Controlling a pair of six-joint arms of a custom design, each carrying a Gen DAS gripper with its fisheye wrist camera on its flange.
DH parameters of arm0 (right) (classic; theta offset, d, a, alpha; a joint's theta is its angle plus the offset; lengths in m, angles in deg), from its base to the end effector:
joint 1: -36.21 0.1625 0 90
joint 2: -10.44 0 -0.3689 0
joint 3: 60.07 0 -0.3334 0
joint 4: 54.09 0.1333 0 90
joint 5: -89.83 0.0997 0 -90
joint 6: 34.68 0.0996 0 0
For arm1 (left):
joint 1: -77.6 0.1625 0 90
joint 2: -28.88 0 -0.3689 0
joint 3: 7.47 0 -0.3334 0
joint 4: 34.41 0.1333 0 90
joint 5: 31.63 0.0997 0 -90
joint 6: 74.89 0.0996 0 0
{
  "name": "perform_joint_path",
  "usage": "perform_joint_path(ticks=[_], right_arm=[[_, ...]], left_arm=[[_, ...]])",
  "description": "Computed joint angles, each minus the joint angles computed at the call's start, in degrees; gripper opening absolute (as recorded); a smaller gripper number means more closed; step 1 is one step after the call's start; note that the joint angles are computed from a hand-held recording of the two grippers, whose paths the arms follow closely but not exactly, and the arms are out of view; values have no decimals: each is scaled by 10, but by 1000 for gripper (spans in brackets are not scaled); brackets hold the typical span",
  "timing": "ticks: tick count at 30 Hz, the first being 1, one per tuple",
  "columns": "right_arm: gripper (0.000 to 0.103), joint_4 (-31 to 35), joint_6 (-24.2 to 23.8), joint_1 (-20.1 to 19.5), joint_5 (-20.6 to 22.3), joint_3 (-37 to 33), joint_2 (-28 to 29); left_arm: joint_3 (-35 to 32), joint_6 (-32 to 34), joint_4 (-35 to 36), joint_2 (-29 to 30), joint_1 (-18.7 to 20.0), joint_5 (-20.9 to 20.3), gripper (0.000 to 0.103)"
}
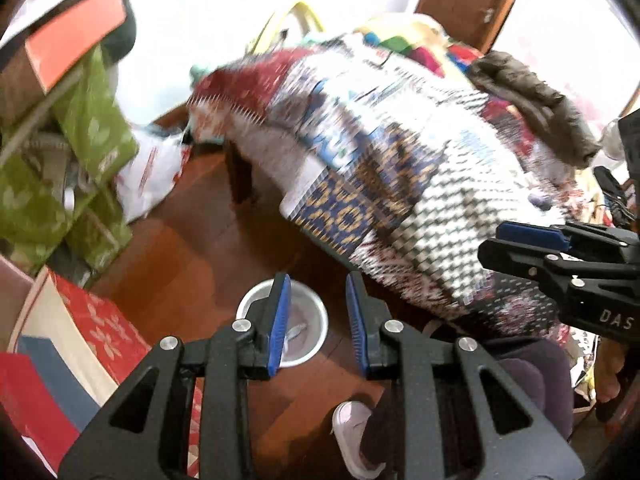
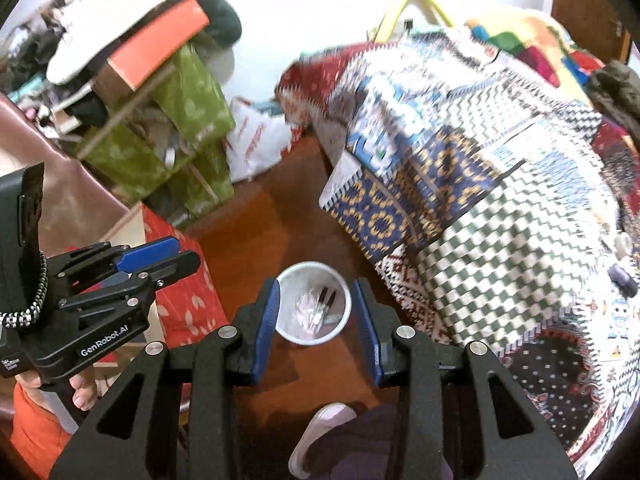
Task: Collect trash
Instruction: 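Move both grippers back up to the items on the quilt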
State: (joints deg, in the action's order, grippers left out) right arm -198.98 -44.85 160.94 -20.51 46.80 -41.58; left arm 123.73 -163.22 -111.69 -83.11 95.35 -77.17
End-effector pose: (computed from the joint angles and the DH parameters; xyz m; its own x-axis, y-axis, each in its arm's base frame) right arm 0.3766 -0.3701 0.0874 -0.6580 -0.6707 0.3423 -0.6968 0.7146 0.0607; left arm -0.1512 -0.2616 0.2818 -0.8040 -0.2355 -0.5460 0.1587 0.7999 -0.5788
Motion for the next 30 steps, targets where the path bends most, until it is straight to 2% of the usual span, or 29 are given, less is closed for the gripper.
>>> perform_joint_path(ticks=[5,10,15,19,23,30], right_arm=[[34,-38,-11,7,-8,38,-65],[34,-90,-23,7,-30,70,-132],[34,-148,-42,2,-71,91,-185],[34,-185,-62,-11,-106,95,-217],[34,-215,-85,-36,-137,95,-237],[34,-215,-100,-105,-147,85,-263]], left_arm=[[-44,-14,18,53,-48,25,27],[-82,1,-3,117,-70,63,28],[-103,81,-118,183,-63,99,31],[-121,186,-250,252,-38,118,36],[-147,299,-386,327,-6,113,37],[-213,455,-538,455,46,87,38]])
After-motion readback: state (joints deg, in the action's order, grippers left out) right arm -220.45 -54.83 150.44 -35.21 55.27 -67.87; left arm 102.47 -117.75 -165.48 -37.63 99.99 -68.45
